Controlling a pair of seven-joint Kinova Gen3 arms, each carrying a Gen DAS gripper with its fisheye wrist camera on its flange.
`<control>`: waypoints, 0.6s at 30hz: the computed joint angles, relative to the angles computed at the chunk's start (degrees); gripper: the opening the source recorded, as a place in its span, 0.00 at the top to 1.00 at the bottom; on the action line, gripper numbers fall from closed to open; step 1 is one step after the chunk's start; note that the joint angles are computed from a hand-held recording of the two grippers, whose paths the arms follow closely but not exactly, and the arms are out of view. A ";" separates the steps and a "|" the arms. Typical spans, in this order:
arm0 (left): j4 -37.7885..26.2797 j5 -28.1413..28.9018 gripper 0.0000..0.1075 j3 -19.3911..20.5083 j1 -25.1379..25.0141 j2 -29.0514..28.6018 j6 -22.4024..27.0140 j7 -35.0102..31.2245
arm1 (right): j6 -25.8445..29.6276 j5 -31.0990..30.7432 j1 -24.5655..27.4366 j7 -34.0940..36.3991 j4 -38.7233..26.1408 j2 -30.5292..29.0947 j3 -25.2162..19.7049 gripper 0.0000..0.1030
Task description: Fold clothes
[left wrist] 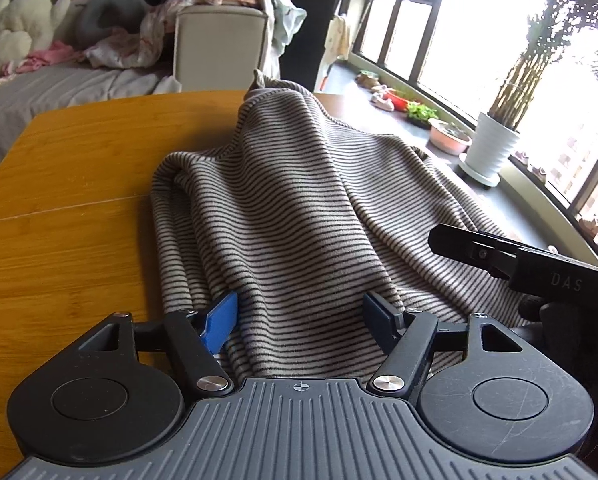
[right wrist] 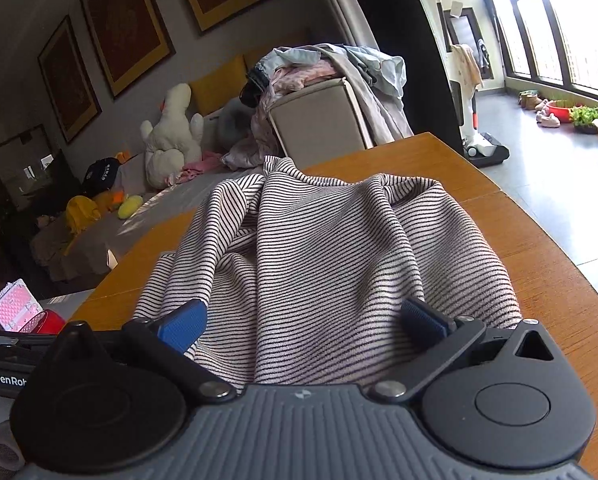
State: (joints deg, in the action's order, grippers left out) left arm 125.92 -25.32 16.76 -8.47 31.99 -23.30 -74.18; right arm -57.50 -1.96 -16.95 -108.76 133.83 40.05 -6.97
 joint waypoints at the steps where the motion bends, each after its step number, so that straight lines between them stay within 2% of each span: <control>1: -0.02 1.72 0.41 -1.47 1.68 -0.17 -0.30 -0.88 | -0.13 -0.03 -0.04 -0.01 0.01 0.06 0.01 0.00; 2: -0.20 4.05 0.46 -3.50 3.97 -0.52 -0.24 -2.23 | -0.04 -0.05 -0.04 0.07 -0.03 0.01 -0.02 0.00; 3: -0.32 6.38 0.62 -5.61 6.34 -0.80 -0.36 -3.45 | 0.12 -0.08 0.02 0.23 -0.04 -0.07 -0.12 0.00; 4: -0.16 8.59 0.88 -7.16 7.87 -0.85 -1.31 -5.13 | 0.25 -0.18 0.29 0.54 -0.08 -0.13 -0.49 0.00; 5: -0.29 10.53 0.94 -7.90 8.34 -0.71 -2.28 -5.87 | 0.56 -0.44 0.87 1.13 -0.16 -0.24 -1.27 0.00; 7: -0.85 14.68 0.94 -9.70 9.47 -0.30 -4.16 -7.52 | 2.39 -1.16 1.13 1.99 -0.67 -0.87 -1.89 0.00; 9: -1.97 19.13 0.96 -13.88 11.63 -0.14 -6.76 -10.74 | 6.86 -1.70 -0.51 1.47 -1.72 -2.58 -0.21 0.00; 11: -4.55 20.57 0.96 -14.47 9.67 -0.32 -6.31 -11.74 | 11.52 -2.42 -0.24 2.68 -3.09 -4.02 -0.68 0.00; 14: -8.23 15.96 0.94 -8.61 2.02 -0.79 -0.04 -6.68 | 18.51 -4.97 -0.75 8.39 -5.91 -5.42 -0.96 0.00; 16: -9.03 11.30 0.85 -3.37 -3.17 -0.94 2.49 -3.00 | 23.17 -6.41 -3.41 13.04 -7.66 -6.76 1.35 0.00; 17: -8.69 8.98 0.81 -0.72 -5.66 -0.79 2.59 -2.55 | 25.50 -6.90 -3.27 14.82 -8.32 -7.75 0.96 0.03; 18: -8.14 7.12 0.69 1.25 -7.53 -0.53 2.30 -2.23 | 27.82 -6.77 -2.19 15.68 -8.64 -9.53 -0.48 0.16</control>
